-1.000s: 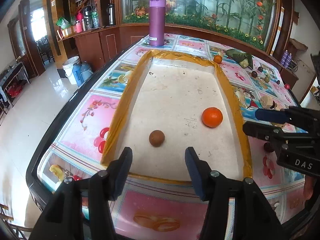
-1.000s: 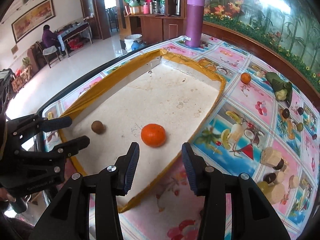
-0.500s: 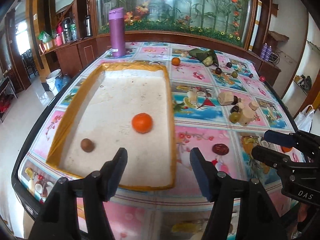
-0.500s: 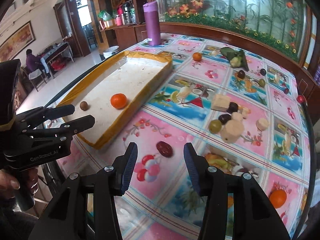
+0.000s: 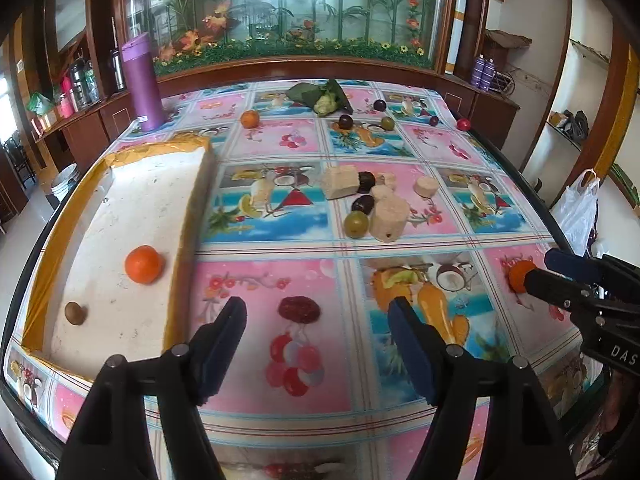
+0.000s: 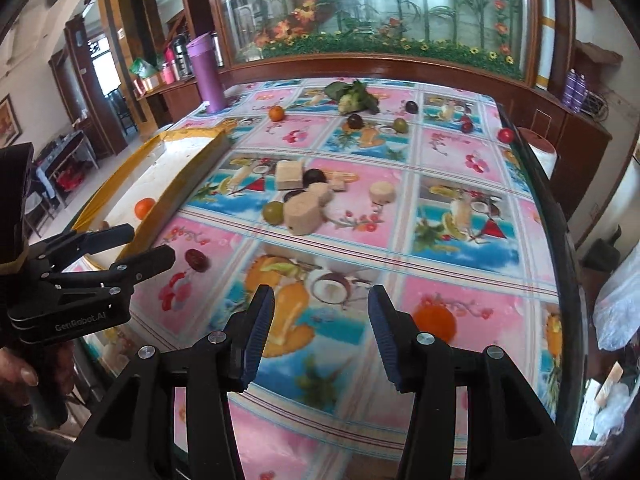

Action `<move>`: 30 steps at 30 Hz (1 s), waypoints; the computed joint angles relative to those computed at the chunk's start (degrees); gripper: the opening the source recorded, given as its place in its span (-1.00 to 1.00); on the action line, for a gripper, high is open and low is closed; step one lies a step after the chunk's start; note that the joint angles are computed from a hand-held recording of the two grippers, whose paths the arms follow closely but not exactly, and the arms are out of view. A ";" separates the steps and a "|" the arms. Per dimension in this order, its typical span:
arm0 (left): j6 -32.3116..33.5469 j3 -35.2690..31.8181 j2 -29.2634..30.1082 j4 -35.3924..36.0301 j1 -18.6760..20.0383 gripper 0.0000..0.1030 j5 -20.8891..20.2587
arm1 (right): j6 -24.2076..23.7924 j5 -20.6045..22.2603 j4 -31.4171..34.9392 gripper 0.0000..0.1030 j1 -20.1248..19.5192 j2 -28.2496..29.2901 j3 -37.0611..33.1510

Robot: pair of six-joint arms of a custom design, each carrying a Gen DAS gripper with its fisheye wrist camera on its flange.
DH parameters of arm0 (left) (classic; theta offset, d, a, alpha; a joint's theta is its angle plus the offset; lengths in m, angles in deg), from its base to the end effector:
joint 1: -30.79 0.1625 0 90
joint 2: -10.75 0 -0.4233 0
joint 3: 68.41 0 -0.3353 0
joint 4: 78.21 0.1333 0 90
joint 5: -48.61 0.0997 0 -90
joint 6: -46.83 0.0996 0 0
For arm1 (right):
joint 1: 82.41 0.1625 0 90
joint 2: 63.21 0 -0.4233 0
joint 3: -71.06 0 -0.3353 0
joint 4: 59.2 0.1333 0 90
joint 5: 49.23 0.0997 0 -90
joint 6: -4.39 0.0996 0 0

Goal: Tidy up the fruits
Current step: 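Move both grippers back over the table toward the next fruits, then grasp the red date with the left gripper while the right gripper grasps another orange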

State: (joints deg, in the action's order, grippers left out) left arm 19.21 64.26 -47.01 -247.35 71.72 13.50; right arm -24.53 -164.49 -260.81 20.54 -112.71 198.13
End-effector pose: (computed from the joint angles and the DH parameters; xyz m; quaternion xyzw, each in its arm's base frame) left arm -0.1742 -0.4353 0.1470 0.1483 0.8745 -0.3114 0.3409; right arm 0.1961 -0.4476 0.1381 0.2736 -0.8943 0.2538 0.2467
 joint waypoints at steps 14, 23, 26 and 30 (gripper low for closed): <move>-6.79 -1.83 1.12 9.07 -0.08 0.51 0.42 | -1.06 1.56 5.88 -0.05 -7.87 -2.78 -0.09; -9.64 -2.64 0.67 9.03 3.33 0.51 -0.64 | -4.78 1.65 4.36 -0.21 -8.62 0.28 -2.39; -9.08 -3.67 1.23 7.52 4.65 0.51 -1.29 | -5.50 1.99 4.41 -0.29 -8.72 0.24 -2.53; -8.85 -5.40 2.04 7.17 6.47 0.46 -3.03 | -5.67 2.89 4.86 -0.31 -9.08 -0.20 -2.40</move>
